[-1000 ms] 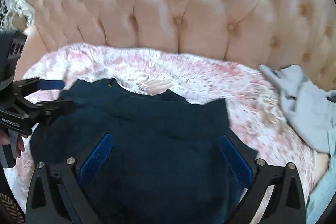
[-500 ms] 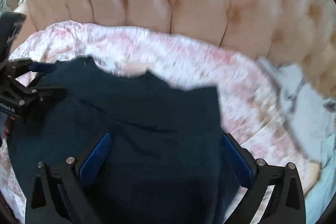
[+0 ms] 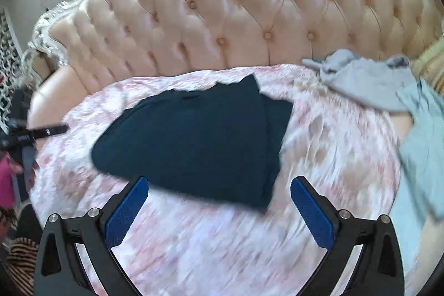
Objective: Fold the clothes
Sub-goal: 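Grasp the edge of the folded sweatshirt bundle with the left tool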
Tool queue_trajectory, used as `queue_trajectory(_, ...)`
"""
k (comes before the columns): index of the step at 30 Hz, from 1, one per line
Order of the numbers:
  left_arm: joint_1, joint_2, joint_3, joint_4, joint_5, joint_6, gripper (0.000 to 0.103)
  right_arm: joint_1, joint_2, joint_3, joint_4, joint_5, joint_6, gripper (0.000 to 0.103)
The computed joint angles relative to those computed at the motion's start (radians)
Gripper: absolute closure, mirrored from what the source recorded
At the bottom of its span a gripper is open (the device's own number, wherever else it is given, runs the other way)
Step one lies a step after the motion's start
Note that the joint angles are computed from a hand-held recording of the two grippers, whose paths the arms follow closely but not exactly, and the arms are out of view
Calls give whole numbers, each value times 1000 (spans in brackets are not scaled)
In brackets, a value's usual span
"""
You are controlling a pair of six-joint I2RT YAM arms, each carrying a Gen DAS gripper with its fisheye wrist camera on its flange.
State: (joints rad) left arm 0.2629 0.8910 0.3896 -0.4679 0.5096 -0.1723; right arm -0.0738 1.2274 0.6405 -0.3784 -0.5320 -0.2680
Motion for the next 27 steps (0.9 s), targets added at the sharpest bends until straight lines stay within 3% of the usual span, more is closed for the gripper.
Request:
queue_trajectory(1,52,18,-53,31,128,-36,0,-30,-46,-46,6,-51,28,0)
queue_trajectory(3,109,14,-157,146,277,-153,0,-98,-128,-119,1,-162,87,0)
queue_trajectory(5,81,-53,-217,200,289,-248,0,-124,-170,-158,-3,-197,113,0)
queue_trajectory(8,18,17,-249,338,289,-364,0,-116,-235,-186,-58,-181,85,0)
queue_trajectory(12,-62,37,-224,376,192,-499,0,-114,-322,-234,-84,-173,74,0)
queue_trajectory(15,-112,129,-218,477,172,-587,0,-113,-330,-257,-79,-141,60,0)
queue_trajectory(22,-226,239,-203,599,39,-685,0,-104,-377,-277,-83,-99,38,0)
queue_trajectory(27,-283,320,-147,571,-65,-719,0,-26,-382,-296,-43,-29,52,0)
